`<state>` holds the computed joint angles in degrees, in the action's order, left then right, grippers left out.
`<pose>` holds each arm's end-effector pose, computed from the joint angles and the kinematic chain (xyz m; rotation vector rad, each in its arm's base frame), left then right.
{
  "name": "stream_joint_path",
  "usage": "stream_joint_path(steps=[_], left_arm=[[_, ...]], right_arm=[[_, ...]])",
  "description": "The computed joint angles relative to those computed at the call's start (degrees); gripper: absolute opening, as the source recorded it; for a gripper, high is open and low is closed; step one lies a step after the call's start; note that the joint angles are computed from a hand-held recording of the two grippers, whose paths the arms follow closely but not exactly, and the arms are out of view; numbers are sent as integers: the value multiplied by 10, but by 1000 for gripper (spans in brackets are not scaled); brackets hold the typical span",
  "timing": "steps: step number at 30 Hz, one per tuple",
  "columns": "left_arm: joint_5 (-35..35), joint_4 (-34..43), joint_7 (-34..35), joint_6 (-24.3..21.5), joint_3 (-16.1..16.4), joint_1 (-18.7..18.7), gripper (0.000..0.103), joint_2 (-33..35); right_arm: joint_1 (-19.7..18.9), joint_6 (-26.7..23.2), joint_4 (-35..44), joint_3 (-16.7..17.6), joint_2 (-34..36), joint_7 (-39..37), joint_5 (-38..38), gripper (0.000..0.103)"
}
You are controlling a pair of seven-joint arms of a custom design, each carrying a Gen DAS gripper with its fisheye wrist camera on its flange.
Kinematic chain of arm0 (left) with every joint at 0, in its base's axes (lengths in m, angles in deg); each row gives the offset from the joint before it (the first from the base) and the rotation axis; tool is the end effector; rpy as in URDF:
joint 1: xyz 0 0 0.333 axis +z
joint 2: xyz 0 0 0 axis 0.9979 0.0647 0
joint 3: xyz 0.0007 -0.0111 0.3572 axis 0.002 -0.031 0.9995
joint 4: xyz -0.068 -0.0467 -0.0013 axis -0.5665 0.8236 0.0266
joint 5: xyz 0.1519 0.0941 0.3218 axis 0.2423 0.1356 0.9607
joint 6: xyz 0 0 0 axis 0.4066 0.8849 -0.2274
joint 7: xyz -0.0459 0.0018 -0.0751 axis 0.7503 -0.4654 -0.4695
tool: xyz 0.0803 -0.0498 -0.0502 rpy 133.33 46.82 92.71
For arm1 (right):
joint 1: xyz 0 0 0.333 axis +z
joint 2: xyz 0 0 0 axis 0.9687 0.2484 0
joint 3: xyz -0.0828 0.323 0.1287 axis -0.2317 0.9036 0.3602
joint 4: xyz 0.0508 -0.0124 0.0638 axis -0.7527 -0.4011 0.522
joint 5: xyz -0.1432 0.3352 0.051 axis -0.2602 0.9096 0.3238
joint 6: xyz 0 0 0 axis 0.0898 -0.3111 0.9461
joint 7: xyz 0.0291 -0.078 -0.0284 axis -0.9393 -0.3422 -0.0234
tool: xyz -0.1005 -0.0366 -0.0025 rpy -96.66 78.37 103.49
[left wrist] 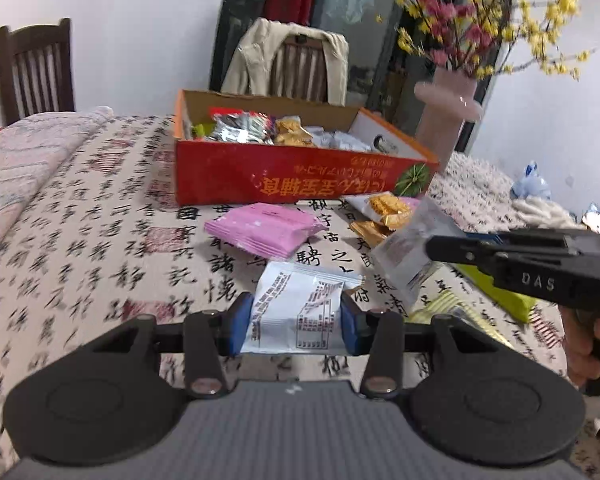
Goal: Organize snacks
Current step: 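Grasp a white packet with the left tool while the right tool grasps a thin white packet, then carry both held white packets up from the pile into the box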
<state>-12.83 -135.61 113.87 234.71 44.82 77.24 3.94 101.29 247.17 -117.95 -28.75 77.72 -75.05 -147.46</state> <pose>0.5492 -0.1752 0.4878 -1.2923 2.2568 -1.2485 0.4788 0.3417 0.4685 -1.5577 1.5796 -0.7081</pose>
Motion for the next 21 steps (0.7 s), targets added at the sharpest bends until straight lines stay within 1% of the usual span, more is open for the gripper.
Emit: stream_joint_path(steps=[1, 3, 6, 10, 13, 17, 21], left_arm=[[-4, -10, -4, 5, 0, 0, 45, -12], [-28, -30, 2, 11, 3, -2, 45, -38], [-80, -60, 32, 6, 17, -11, 45, -83], [-149, -107, 77, -1, 35, -28, 46, -149], [-170, -142, 76, -12, 45, -33, 46, -193], [-187, -184, 74, -22, 48, -36, 46, -247], [-193, -223, 71, -24, 47, -35, 46, -297]], right_arm=[[7, -19, -10, 3, -10, 11, -8, 10], [18, -53, -30, 13, -30, 12, -3, 9], [26, -75, -59, 28, -67, 40, -14, 7], [39, -118, -100, 56, -120, 60, -14, 7], [47, -142, -128, 76, -157, 68, -4, 7], [62, -180, -158, 106, -195, 80, 18, 7], [75, -214, -180, 133, -224, 66, 48, 7]])
